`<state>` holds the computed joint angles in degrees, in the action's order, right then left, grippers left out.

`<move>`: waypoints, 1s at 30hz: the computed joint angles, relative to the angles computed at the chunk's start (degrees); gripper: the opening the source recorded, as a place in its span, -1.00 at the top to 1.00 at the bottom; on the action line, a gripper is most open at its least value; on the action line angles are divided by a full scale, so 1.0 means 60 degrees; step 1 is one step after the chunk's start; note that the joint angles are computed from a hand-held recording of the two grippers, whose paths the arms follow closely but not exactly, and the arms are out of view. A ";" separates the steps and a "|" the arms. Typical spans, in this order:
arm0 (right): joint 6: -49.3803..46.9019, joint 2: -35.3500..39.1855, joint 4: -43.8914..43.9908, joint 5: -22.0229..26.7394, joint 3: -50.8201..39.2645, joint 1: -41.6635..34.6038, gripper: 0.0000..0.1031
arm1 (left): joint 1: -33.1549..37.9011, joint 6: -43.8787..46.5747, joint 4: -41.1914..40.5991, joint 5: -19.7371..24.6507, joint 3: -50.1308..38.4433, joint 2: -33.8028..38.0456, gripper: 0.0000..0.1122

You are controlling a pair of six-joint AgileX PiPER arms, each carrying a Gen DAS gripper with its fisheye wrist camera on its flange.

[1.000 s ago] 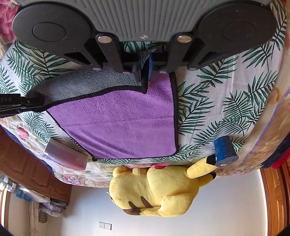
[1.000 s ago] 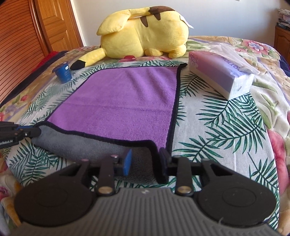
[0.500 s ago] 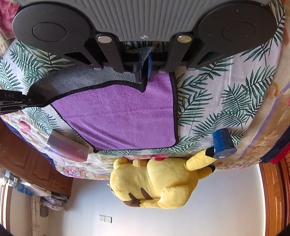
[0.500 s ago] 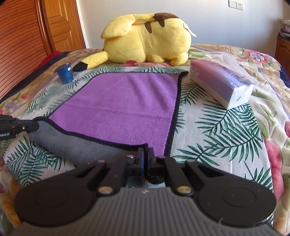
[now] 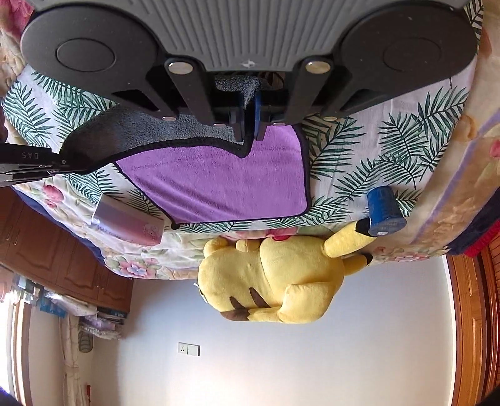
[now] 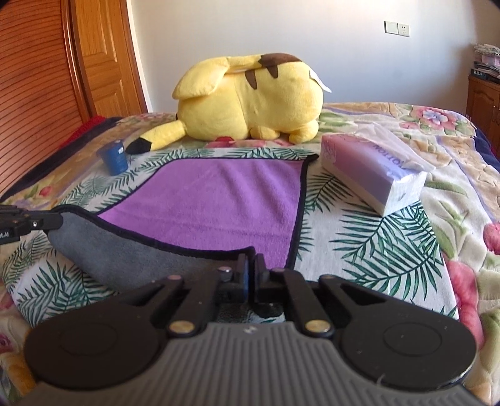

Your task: Fold towel

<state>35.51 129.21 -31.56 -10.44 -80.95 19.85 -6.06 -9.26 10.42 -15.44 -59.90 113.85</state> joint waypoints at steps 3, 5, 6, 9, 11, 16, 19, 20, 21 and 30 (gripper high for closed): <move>-0.0017 -0.0003 0.0010 -0.0097 0.0002 -0.0020 0.92 | 0.0014 0.0063 -0.0123 -0.0068 0.0018 -0.0005 1.00; -0.0084 -0.0023 0.0049 -0.0170 0.0022 -0.0018 0.92 | 0.0028 -0.0003 -0.0076 -0.0115 0.0037 -0.0027 1.00; -0.0314 -0.0056 0.0264 -0.0211 0.0061 0.0009 0.92 | 0.0044 -0.0071 -0.0010 -0.0166 0.0068 -0.0043 1.00; -0.0656 -0.0142 0.0581 -0.0390 0.0166 0.0022 0.92 | 0.0075 -0.0203 0.0075 -0.0328 0.0151 -0.0097 1.00; -0.0740 -0.0201 0.0650 -0.0521 0.0235 0.0010 0.92 | 0.0089 -0.0329 0.0185 -0.0410 0.0174 -0.0123 1.00; -0.1164 -0.0236 0.1040 -0.0801 0.0309 -0.0042 0.92 | 0.0097 -0.0394 0.0263 -0.0492 0.0133 -0.0128 1.00; -0.1798 -0.0210 0.1626 -0.0865 0.0294 -0.0017 0.92 | 0.0146 -0.0608 0.0518 -0.0399 -0.0042 -0.0090 1.00; -0.1922 -0.0193 0.1745 -0.0909 0.0287 -0.0021 0.92 | 0.0153 -0.0622 0.0553 -0.0369 -0.0111 -0.0073 1.00; -0.1994 -0.0175 0.1794 -0.0951 0.0269 -0.0032 0.92 | 0.0147 -0.0526 0.0494 -0.0359 -0.0163 -0.0061 1.00; -0.2161 0.0037 0.1870 -0.1093 -0.0002 -0.0150 0.92 | 0.0152 -0.0421 0.0650 -0.0366 -0.0482 -0.0014 1.00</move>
<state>22.55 129.43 -20.34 -17.00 -80.97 18.95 -5.15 -11.79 14.32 -17.63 -62.80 113.77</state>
